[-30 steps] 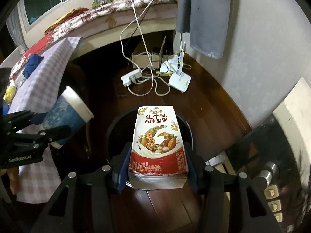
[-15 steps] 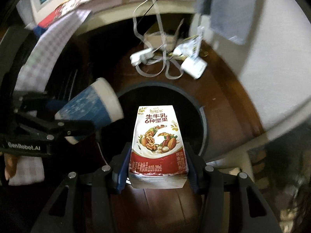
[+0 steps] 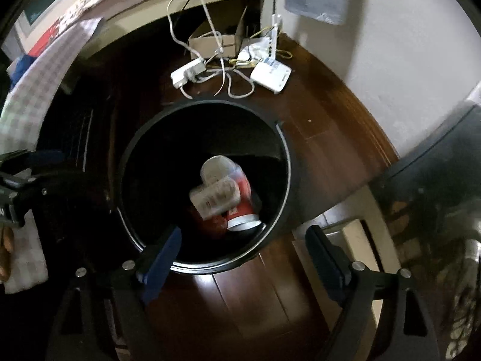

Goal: Collect trash
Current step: 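Move both open tools back toward the table items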

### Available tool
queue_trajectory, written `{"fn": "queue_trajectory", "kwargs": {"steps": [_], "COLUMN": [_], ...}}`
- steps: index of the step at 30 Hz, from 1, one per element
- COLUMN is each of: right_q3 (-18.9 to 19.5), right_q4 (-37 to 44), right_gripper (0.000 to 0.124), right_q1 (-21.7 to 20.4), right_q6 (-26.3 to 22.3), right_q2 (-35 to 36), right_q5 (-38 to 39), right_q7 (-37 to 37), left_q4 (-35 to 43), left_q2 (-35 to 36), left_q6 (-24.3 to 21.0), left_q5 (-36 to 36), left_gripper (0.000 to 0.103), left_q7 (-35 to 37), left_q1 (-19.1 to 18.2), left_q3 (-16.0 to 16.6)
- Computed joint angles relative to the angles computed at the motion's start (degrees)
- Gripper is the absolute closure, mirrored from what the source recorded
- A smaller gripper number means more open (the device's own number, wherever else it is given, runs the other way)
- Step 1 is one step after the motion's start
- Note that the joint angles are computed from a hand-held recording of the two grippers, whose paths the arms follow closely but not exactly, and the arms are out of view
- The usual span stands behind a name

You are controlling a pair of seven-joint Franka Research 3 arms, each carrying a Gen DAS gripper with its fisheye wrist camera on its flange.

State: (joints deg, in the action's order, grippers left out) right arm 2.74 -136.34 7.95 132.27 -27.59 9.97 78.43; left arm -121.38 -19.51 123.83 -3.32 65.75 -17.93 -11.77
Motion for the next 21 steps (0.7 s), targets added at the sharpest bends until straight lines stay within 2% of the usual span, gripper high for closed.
{"fn": "queue_trajectory", "kwargs": {"steps": [5,14,21], "right_q3": [1.26,2.47,4.26], "right_q4": [2.38,7.81,11.69], "right_gripper": [0.024,0.021,0.021], "right_q1": [-0.47,1.69,4.75], "right_q6": [0.68,0.63,0.68], "right_q2": [-0.92,-1.51,-1.64], "right_q5": [-1.09,-0.49,0.14], "right_q7": [3.64,6.83,7.92], "left_q4": [-1.14,-2.11,-4.03], "left_q2": [-3.25,-9.23,-16.42], "left_q6": [0.01,-0.31,-1.85], "left_q5": [4.03,5.58,7.23], "left_gripper": [0.005,0.005,0.005], "left_q7": [-2.19,-2.98,-5.63], "left_q1": [1.00,1.50,3.46], "left_q3": [-0.67,0.84,2.02]}}
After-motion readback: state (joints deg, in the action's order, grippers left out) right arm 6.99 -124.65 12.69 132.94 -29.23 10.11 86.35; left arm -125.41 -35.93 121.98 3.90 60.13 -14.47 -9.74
